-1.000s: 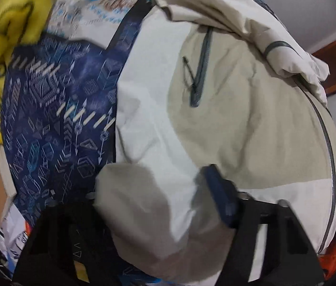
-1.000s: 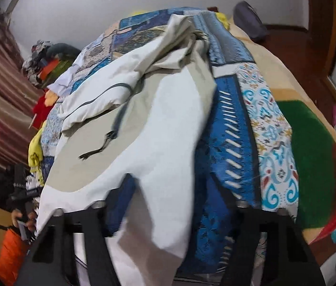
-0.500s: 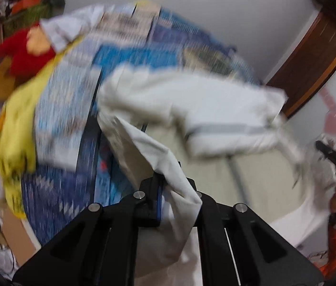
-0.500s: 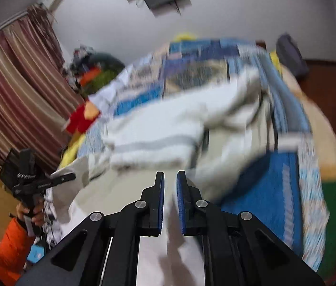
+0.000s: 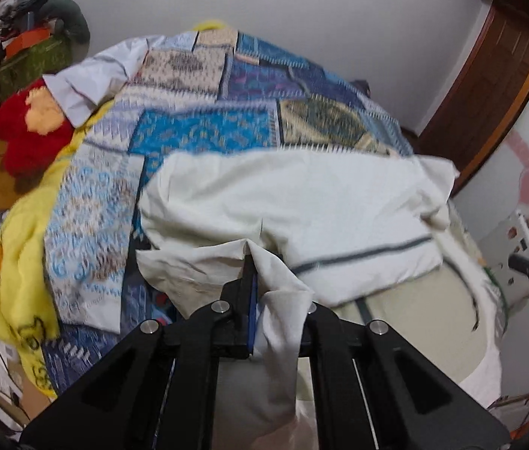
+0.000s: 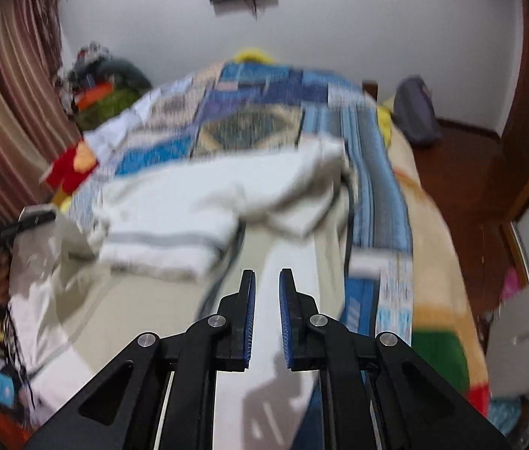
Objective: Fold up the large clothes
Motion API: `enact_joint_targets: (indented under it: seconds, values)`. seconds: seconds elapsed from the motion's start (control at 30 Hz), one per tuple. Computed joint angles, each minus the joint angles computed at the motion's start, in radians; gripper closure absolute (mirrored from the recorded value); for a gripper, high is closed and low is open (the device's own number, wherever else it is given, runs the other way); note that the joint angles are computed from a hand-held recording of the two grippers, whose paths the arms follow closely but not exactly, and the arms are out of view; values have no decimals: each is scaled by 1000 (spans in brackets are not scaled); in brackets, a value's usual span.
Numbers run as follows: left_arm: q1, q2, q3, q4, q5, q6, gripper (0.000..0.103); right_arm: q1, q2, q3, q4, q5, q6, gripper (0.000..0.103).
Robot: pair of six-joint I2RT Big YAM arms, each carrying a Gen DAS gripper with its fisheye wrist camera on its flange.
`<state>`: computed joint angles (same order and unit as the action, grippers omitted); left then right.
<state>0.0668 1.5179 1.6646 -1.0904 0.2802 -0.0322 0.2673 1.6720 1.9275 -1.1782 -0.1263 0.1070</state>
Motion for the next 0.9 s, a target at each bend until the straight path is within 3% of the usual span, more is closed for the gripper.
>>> enact_joint_targets:
  seconds: [0.1, 0.17, 0.27, 0.37, 0.4, 0.47, 0.57, 0.67, 0.9]
  values:
    - [-3, -20, -50, 11, -6, -5, 98, 14, -43, -114, -31, 23, -1, 94]
    - [0, -32, -73, 15, -5, -12, 98, 43, -49, -196, -54, 175, -9, 94]
    - [9, -51, -99, 20, -10, -11, 98, 64, -123, -332, 82, 295, -21, 92]
    - [19, -70, -125, 32, -11, -13, 98, 62, -126, -336, 69, 373, -3, 58]
    - [24, -77, -135, 38, -13, -15, 98, 54, -125, -338, 69, 381, 6, 39]
    - [32, -92, -157, 46, -19, -25, 98, -5, -130, -340, 51, 257, 61, 33]
    - [40, -104, -177, 42, -33, -23, 98, -79, -132, -312, -7, 58, 162, 33]
    - [47, -122, -202, 45, -44, -11, 98, -98, -186, -330, 11, -79, 183, 33]
    - [47, -139, -235, 56, -37, -5, 98, -6, -177, -371, -33, -197, 198, 33]
